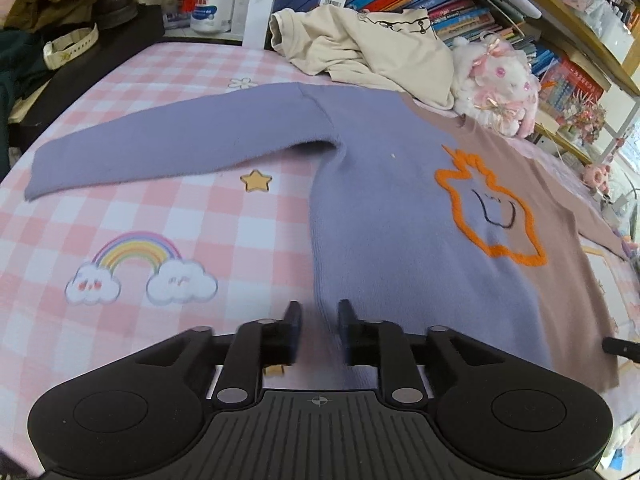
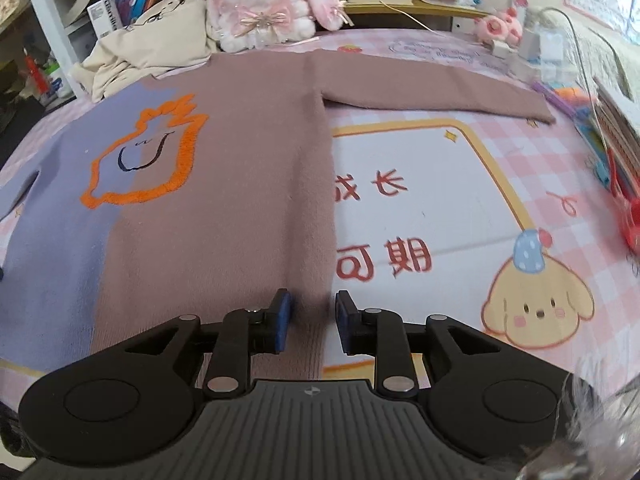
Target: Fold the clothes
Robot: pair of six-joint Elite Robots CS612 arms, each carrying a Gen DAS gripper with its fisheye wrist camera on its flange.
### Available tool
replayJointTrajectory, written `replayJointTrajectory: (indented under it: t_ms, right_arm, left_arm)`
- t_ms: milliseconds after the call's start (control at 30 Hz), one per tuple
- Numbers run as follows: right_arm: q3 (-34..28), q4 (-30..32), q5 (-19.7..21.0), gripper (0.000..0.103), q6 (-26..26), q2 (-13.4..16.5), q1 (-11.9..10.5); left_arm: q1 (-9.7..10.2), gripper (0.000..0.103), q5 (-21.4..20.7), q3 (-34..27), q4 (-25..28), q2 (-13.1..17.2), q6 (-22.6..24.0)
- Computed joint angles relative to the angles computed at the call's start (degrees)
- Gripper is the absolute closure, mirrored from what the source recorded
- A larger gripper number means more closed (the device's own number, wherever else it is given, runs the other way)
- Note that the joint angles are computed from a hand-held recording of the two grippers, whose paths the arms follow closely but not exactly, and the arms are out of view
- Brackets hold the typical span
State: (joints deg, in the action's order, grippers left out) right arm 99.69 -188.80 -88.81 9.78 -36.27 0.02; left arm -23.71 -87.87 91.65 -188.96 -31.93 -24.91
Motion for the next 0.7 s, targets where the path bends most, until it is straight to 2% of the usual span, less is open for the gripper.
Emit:
replayJointTrajectory:
  t_ms: [133, 167, 300, 333, 400, 433, 533, 700]
  right_arm:
    - [1.1, -1.3, 0.4, 0.078, -0.1, -0.2, -0.1]
    - [1.3, -1.6, 0.5, 0.078, 0.1, -0.2, -0.1]
    - [1.8, -2.4, 0.5, 0.078, 0.1, -0.2, 0.0]
    - [1.8, -2.4, 0.4, 0.08, -0.2, -0.2, 0.1]
    - [1.9, -2.5, 1.5, 0.089, -0.8, -0.2, 0.0]
    - [1.9, -2.6, 2.0, 0.089, -0.7, -0.2, 0.0]
    - [1.9, -2.9, 2.0, 0.091, -0.7, -0.1, 0.2]
    - [2.2, -2.1, 2.3, 0.093, -3.4, -0.4, 0.2]
  left_arm:
    - [-0.45, 0.077, -1.9, 1.6, -0.8, -0.5, -2.3]
    - [-0.66, 0.073, -1.8, 1.8, -1.2, -0.5, -2.4]
    - [-1.39, 0.074, 0.0, 1.9, -0.7, -0.6, -1.4]
    - [-1.46, 0.076, 0.4, 1.8, -0.4, -0.6, -1.3]
    - [-1.55, 0.087, 1.3, 1.5, 0.3, -0.6, -1.3]
    - [-1.55, 0.095, 2.1, 1.3, 0.7, -0.5, -1.3]
    - [-0.85, 0.097, 1.6, 0.9, 1.0, -0.4, -3.5]
    - [-0.96, 0.098, 2.1, 1.3, 1.2, -0.7, -2.6]
